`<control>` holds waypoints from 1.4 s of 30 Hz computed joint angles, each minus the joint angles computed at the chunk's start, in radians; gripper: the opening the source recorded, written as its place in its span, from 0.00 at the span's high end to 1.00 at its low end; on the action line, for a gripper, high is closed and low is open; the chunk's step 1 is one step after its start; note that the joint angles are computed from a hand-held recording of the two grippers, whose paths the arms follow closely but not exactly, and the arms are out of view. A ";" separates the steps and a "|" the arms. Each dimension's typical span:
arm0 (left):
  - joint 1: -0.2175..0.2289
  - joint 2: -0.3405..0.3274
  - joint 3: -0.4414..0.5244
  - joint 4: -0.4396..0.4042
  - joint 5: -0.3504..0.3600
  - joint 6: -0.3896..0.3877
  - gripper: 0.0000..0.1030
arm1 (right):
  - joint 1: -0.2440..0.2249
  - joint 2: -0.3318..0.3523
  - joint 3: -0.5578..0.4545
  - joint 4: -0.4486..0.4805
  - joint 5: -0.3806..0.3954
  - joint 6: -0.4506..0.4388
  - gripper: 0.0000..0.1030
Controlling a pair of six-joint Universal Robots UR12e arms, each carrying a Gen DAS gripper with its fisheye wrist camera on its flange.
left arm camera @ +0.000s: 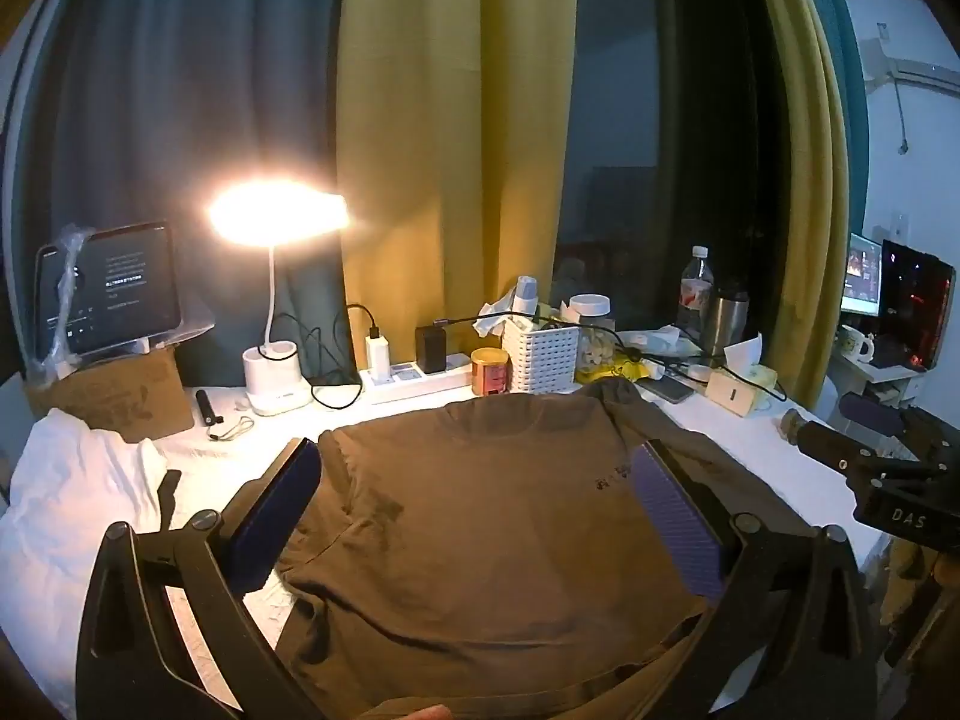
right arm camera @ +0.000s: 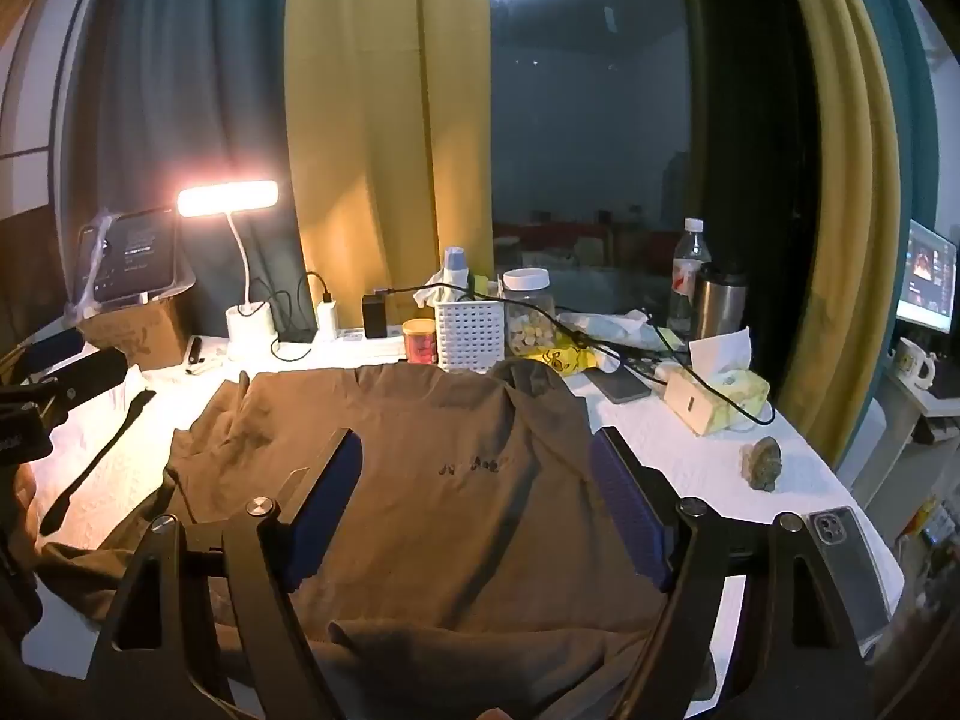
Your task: Fold small clothes
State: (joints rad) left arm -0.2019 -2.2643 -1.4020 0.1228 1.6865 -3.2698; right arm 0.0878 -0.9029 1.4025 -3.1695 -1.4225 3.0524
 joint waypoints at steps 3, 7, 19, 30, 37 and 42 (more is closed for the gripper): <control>0.006 -0.001 -0.012 0.066 0.012 0.013 0.01 | 0.000 0.003 -0.002 -0.007 -0.001 -0.005 0.21; 0.006 0.005 -0.011 0.044 -0.001 0.002 0.01 | 0.002 0.005 -0.006 -0.007 -0.009 -0.009 0.21; -0.003 -0.006 0.009 0.023 0.033 -0.019 0.01 | 0.002 0.011 -0.020 0.002 -0.011 -0.015 0.21; -0.005 -0.010 0.010 0.038 0.056 -0.029 0.01 | -0.001 0.015 -0.033 0.009 -0.012 -0.013 0.21; -0.005 -0.009 0.004 0.065 0.072 -0.035 0.01 | -0.001 0.011 -0.025 0.005 -0.012 -0.015 0.21; -0.007 -0.007 0.000 0.062 0.086 -0.034 0.01 | 0.001 0.010 -0.024 0.004 -0.016 -0.015 0.21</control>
